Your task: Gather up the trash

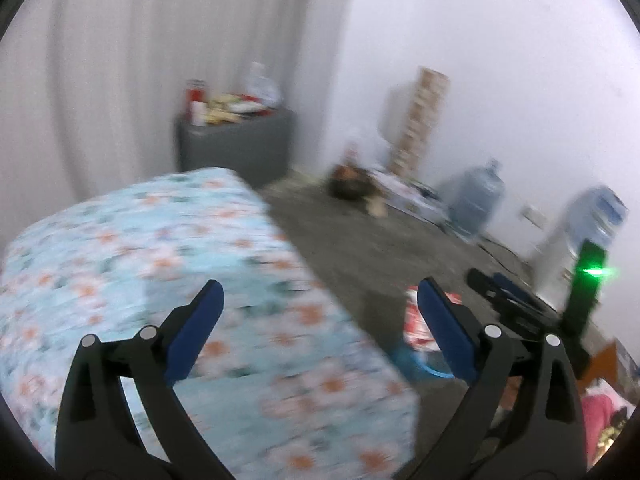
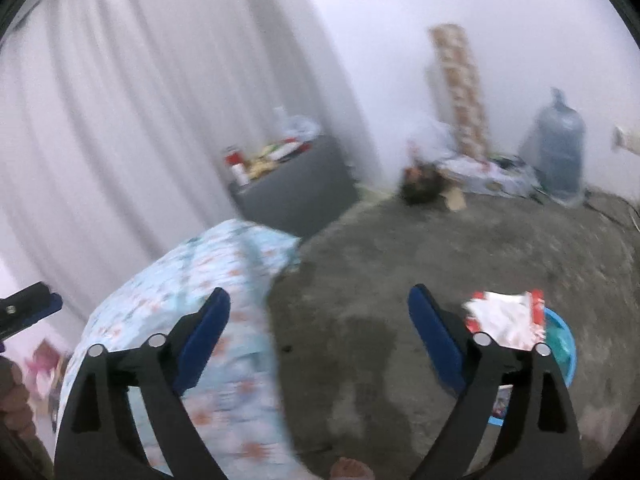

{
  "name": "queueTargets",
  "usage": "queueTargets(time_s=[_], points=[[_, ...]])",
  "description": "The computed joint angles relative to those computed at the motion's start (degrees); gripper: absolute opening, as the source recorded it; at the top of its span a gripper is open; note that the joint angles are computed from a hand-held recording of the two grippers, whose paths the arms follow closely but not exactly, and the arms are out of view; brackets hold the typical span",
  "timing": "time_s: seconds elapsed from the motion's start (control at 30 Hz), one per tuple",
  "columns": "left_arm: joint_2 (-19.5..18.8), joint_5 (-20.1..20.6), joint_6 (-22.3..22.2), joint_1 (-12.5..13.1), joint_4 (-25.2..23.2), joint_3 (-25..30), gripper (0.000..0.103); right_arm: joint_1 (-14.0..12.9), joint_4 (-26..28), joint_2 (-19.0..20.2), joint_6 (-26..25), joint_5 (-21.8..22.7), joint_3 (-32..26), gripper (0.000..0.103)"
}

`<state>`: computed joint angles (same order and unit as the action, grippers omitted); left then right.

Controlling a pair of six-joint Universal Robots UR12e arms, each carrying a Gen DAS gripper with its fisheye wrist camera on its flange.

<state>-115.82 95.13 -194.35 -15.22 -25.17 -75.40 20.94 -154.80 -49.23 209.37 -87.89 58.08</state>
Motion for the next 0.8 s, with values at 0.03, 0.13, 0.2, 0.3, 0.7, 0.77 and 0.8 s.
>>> queueTargets(time_s=[0.03,0.13,0.2,0.3,0.7,0.77,0.8], points=[[0.65,1.89,-0.24,0.11,1.05,-1.24,0.094,0.58,0.83,0.3,-0.57,0.76,-1.16,0.092],[3.59,7.89,-2.19,0.34,4.24,-6.05,0.094,2.22,3.93,1.22,-1.89,1.26,-4.34,0.094],[5.1,10.14,-4.4,0.37,4.28,-8.15,0.094,3.23,6.15,1.86,-3.07,1.39,-6.45,0.094],[6.66,15.1,-8.79,-0.03,1.17,-9.99,0.094,4.85,9.08,2.3,-5.03,-0.47,-8.67,0.095],[8.89,24.94,-12.96,-2.0,-4.76,-12.8,0.094,9.14,15.45,3.24,-12.85,-11.66,-14.57,0.097],[9.25,23.64,-15.28,-2.14,-4.02,-13.63,0.094,9.37,17.82,3.12,-14.61,-12.51,-15.0,0.097],[9.39,23.03,-16.62,-2.32,-3.56,-14.08,0.094,9.46,18.58,2.83,-16.03,-12.95,-14.66,0.097]])
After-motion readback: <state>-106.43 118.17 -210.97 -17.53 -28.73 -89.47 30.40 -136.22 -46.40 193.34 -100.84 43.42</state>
